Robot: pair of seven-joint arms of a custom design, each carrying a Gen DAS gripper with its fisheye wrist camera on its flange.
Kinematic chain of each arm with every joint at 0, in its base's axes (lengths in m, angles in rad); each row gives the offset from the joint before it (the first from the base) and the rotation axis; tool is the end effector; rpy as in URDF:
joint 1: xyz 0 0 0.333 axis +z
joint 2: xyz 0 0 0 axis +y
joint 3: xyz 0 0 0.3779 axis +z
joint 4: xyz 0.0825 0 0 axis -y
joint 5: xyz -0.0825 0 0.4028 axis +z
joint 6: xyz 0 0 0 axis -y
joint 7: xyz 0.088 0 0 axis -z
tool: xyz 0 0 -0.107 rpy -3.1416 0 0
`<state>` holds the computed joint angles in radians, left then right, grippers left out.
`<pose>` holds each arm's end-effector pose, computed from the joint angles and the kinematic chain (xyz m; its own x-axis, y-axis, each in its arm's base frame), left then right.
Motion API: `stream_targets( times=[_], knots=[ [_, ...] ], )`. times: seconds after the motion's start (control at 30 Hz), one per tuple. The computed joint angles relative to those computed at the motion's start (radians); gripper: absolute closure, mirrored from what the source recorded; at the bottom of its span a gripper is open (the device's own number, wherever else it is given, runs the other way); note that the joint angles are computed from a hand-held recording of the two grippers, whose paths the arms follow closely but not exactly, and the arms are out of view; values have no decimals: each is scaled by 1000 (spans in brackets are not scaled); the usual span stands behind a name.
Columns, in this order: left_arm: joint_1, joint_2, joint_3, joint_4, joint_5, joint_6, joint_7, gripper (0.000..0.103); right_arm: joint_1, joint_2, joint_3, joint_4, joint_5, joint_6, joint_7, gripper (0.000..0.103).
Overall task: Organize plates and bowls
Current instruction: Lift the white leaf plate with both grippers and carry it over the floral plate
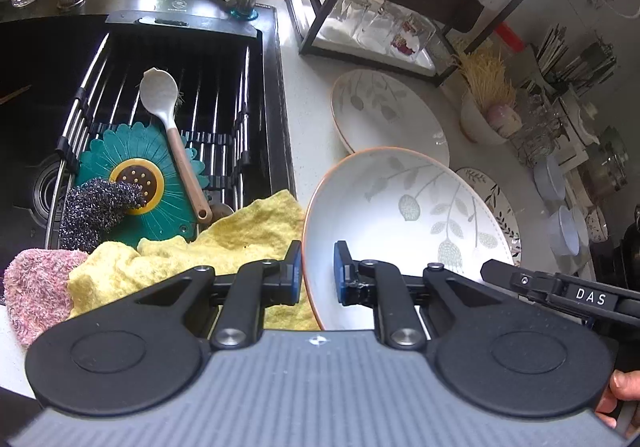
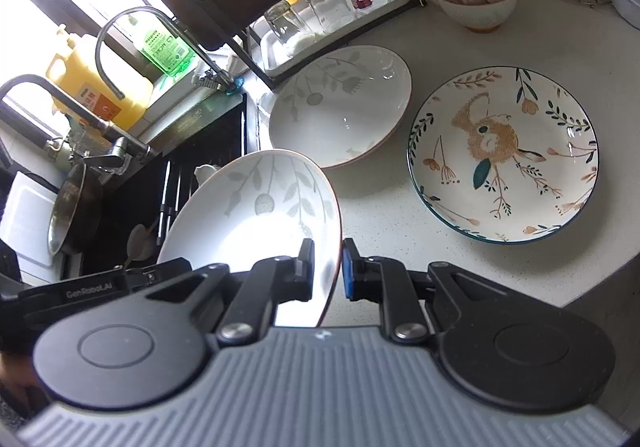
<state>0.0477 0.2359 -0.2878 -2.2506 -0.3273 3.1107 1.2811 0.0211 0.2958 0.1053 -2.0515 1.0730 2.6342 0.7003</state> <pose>0.5999 -0.1110 0.3777 0.2662 -0.8756 0.4031 -0.7826 -0.4405 -0.4399 0.6378 0.0552 0.3603 0.1990 -0.8633 -0.4637 -0.8929 0.0353 -0.4489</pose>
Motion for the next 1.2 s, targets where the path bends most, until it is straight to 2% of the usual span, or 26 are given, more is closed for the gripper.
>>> stream_targets(
  times=[0.13,0.23,0.43,0.57,0.77,1.0,1.2],
  knots=[
    [-5,-14,9,3,2,21,-21,85,2,-13,4,3,0,5,-32,86],
    [27,-14,-28,15,-18,24,0,85,-1,-18,0,10,7,-4,-40,86],
    [-42,-8,32,55,39,18,-47,85,-16,-22,-12,31,36,-24,-73,86],
    [-157,9,142,98,133,14,-160,85,-35,-9,-24,63,34,-56,-89,86],
    [-345,47,317,168,298,9,-392,85,-78,26,-37,130,8,-121,-127,86],
    [-499,110,455,253,457,-37,-619,85,-131,87,-38,223,-26,-185,-178,86],
    [-629,184,568,327,574,-81,-846,85,-175,170,-36,329,-112,-264,-191,86]
  ],
)
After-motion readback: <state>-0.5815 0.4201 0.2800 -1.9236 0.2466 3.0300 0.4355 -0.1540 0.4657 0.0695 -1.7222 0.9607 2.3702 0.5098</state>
